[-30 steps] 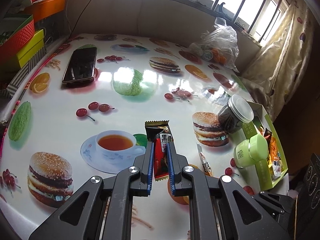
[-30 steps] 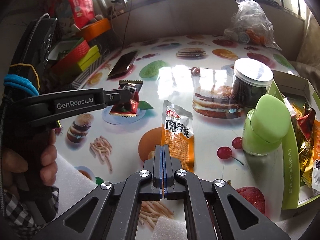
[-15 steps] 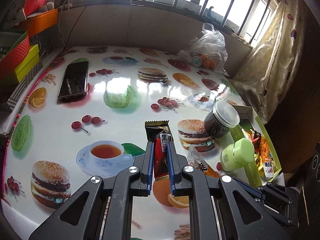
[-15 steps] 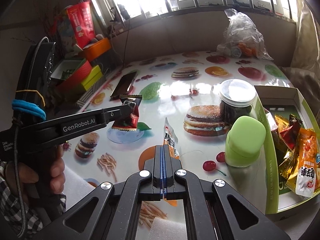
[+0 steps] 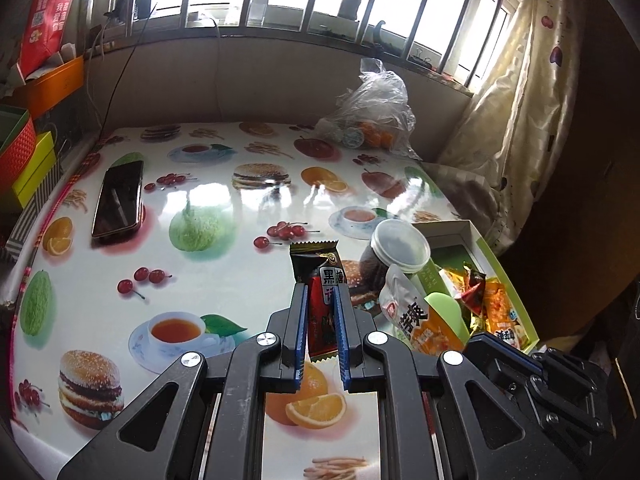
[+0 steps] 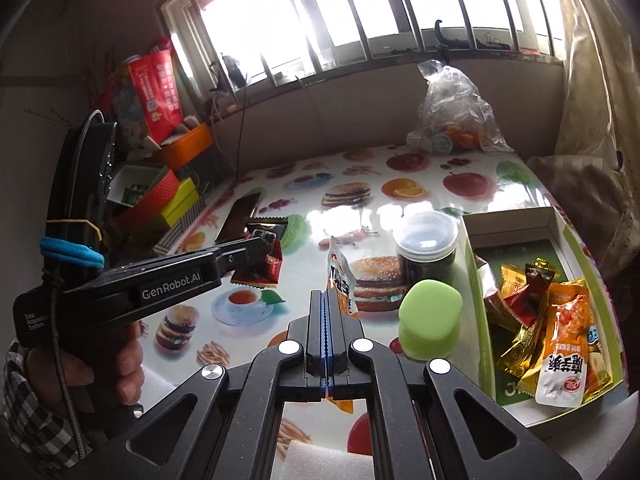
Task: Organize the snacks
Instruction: 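Carry the red packet with the left tool while the right tool carries the orange pouch to the box, then lower the red packet into the box and open the left tool while the right tool releases the orange pouch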
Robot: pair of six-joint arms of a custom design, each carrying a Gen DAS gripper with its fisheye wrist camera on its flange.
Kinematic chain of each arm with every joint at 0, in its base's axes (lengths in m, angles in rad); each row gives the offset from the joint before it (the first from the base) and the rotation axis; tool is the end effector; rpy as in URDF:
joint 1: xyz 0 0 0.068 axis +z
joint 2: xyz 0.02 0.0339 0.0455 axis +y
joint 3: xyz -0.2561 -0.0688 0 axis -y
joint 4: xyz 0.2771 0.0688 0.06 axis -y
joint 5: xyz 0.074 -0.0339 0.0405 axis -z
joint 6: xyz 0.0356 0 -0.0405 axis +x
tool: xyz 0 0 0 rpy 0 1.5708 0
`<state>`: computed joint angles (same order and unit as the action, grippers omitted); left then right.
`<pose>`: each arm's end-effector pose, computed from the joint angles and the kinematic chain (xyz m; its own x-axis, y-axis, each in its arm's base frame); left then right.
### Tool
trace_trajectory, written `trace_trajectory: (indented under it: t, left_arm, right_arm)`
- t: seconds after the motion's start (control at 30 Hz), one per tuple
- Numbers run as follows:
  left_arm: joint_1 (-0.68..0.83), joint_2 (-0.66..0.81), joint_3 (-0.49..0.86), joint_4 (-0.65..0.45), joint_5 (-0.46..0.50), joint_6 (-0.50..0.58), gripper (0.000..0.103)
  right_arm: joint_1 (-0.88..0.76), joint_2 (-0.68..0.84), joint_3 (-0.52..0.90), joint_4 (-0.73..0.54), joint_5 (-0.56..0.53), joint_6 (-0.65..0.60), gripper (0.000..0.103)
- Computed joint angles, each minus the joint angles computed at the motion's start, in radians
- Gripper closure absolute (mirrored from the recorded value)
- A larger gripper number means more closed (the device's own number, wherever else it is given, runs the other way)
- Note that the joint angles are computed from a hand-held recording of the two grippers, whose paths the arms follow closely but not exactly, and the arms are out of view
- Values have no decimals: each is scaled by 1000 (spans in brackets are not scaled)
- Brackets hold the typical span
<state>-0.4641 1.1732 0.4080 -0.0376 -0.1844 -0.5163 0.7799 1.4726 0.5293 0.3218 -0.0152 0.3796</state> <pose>0.2157 -0.1007 0.1226 -0.7204 -0.1821 -0.6692 -0.0339 0.9730 -0.2282 0.2095 0.2080 0.1155 -0.6483 -0.1201 -0.7518 -0.5078 0.8039 0.3095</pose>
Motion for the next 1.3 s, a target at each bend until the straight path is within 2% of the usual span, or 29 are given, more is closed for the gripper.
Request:
trace_trajectory:
  t: [0.33, 0.63, 0.93, 1.3]
  left_arm:
    - [-123, 126, 140, 1, -45, -3, 90]
    - [-206, 288, 284, 14, -43, 5, 90]
    - [-245, 445, 401, 27, -13, 10, 90]
    - [-257, 619, 526, 44, 43, 16, 90]
  right_arm:
    - [-130, -183, -92, -43, -24, -17, 102]
    - [-278, -270, -161, -63, -78, -41, 102]
    - [-411, -255, -195, -45, -135, -78, 102]
    - [-527, -141, -196, 10, -178, -107, 102]
